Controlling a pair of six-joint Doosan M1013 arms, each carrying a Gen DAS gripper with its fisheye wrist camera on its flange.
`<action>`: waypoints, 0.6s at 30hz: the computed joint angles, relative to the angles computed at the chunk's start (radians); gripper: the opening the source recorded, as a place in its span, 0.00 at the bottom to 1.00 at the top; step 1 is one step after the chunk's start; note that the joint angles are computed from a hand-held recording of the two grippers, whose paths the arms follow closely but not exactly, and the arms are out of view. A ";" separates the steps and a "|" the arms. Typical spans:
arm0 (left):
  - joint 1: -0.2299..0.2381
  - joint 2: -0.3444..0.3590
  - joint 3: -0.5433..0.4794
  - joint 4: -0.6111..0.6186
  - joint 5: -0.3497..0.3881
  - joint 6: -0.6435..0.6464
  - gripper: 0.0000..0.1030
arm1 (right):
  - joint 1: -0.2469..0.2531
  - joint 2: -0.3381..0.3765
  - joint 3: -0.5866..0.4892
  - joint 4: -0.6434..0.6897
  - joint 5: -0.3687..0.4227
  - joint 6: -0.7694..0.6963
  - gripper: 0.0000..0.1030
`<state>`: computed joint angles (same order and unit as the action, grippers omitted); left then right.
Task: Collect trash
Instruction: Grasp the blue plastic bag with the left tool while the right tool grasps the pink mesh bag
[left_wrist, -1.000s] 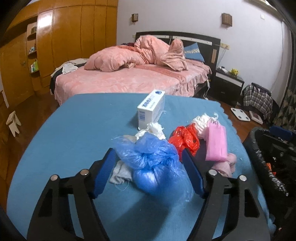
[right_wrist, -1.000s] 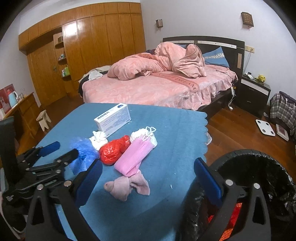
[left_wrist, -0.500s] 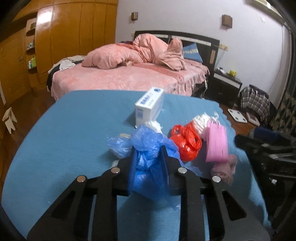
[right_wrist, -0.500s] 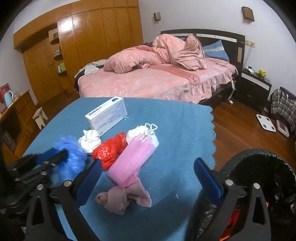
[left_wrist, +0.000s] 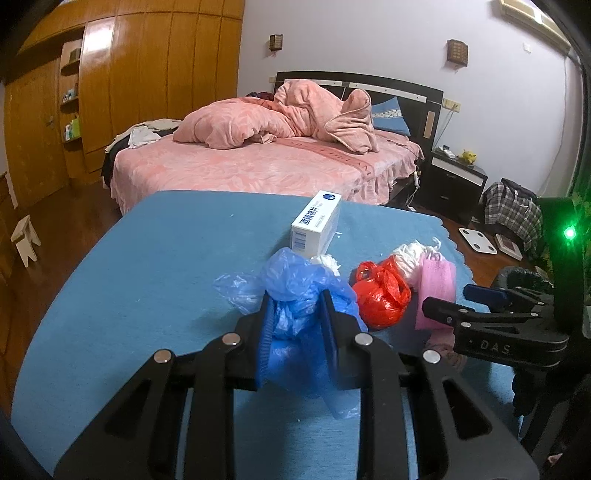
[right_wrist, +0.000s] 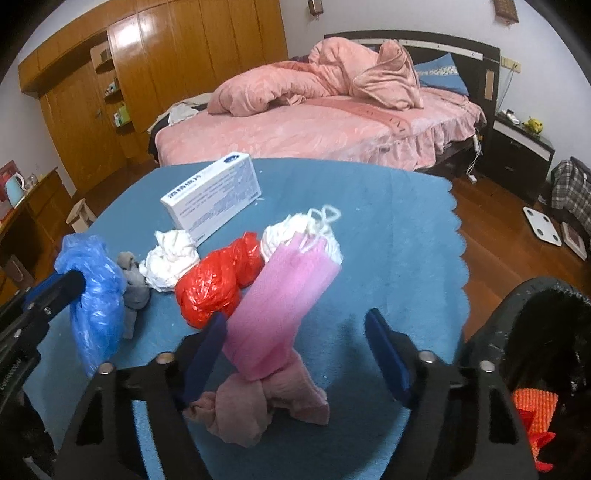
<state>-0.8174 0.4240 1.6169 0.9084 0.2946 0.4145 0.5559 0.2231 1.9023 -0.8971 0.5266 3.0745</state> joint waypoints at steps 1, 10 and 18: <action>0.000 0.000 0.000 0.000 0.002 0.000 0.23 | -0.004 0.001 0.000 0.021 -0.016 -0.021 0.58; -0.002 0.004 -0.006 -0.010 0.016 0.005 0.23 | -0.008 0.001 -0.004 0.065 -0.088 -0.090 0.14; -0.010 -0.017 0.007 0.111 0.006 -0.113 0.23 | 0.014 -0.041 0.011 -0.099 -0.080 0.065 0.14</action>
